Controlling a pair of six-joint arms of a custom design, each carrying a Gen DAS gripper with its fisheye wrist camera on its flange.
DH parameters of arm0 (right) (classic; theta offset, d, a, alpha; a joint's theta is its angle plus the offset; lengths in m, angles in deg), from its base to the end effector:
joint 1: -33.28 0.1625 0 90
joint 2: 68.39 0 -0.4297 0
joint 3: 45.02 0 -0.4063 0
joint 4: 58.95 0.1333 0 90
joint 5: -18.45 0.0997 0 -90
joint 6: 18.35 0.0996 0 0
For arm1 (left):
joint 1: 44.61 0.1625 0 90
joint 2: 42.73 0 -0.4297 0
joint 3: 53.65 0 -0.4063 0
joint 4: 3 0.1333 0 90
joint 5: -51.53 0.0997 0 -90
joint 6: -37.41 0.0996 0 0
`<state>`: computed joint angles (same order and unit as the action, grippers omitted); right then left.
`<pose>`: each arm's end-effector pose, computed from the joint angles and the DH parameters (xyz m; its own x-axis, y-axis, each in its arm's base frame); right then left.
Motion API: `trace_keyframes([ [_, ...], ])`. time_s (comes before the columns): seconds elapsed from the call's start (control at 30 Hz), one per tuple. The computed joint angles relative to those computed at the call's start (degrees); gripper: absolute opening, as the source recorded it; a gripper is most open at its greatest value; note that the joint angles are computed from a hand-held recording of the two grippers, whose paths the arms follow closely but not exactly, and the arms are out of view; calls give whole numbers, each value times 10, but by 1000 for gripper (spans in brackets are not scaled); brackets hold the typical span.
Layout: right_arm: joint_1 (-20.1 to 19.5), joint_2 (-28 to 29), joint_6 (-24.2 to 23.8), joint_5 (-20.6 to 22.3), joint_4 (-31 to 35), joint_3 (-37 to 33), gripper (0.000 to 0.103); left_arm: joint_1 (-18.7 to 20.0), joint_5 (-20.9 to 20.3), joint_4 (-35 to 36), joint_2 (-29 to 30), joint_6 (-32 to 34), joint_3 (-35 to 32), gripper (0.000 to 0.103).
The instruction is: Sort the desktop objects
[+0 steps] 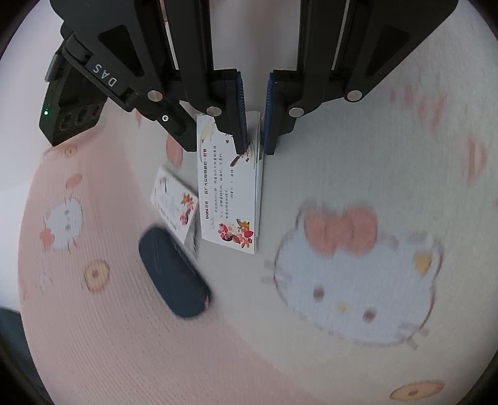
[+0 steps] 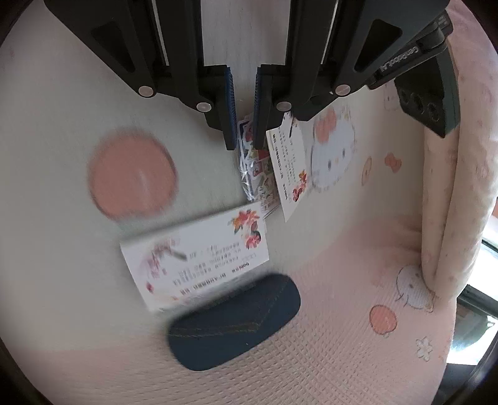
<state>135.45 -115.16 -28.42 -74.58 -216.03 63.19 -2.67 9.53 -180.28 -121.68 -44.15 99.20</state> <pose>0.2511 -0.5571 0.0295 -0.9255 -0.3724 0.0690 -0.3774 0.9219 -0.0876 -0.0901 -0.3597 0.1521 -0.8002 -0.5870 0.1228 -0.4627 0.4741 -0.7491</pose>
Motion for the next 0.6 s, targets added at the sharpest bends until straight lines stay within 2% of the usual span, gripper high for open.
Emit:
trace_keyframes([
  [0.1, -4, -45, -5, -22, 3, 48, 8, -40, -8, 41, 7, -56, 14, 11],
  [0.27, -16, -119, -17, -57, 0, 130, 8, -132, -26, 142, 20, -180, 23, 11],
  [0.4, -31, -178, -23, -73, -4, 190, 8, -192, -48, 150, 41, -266, 38, 11],
  [0.53, -55, -233, 14, -66, 23, 228, 8, -239, -70, 183, 57, -329, 37, 11],
  [0.6, -67, -255, 32, -61, 39, 241, 8, -238, -78, 205, 61, -326, 23, 11],
])
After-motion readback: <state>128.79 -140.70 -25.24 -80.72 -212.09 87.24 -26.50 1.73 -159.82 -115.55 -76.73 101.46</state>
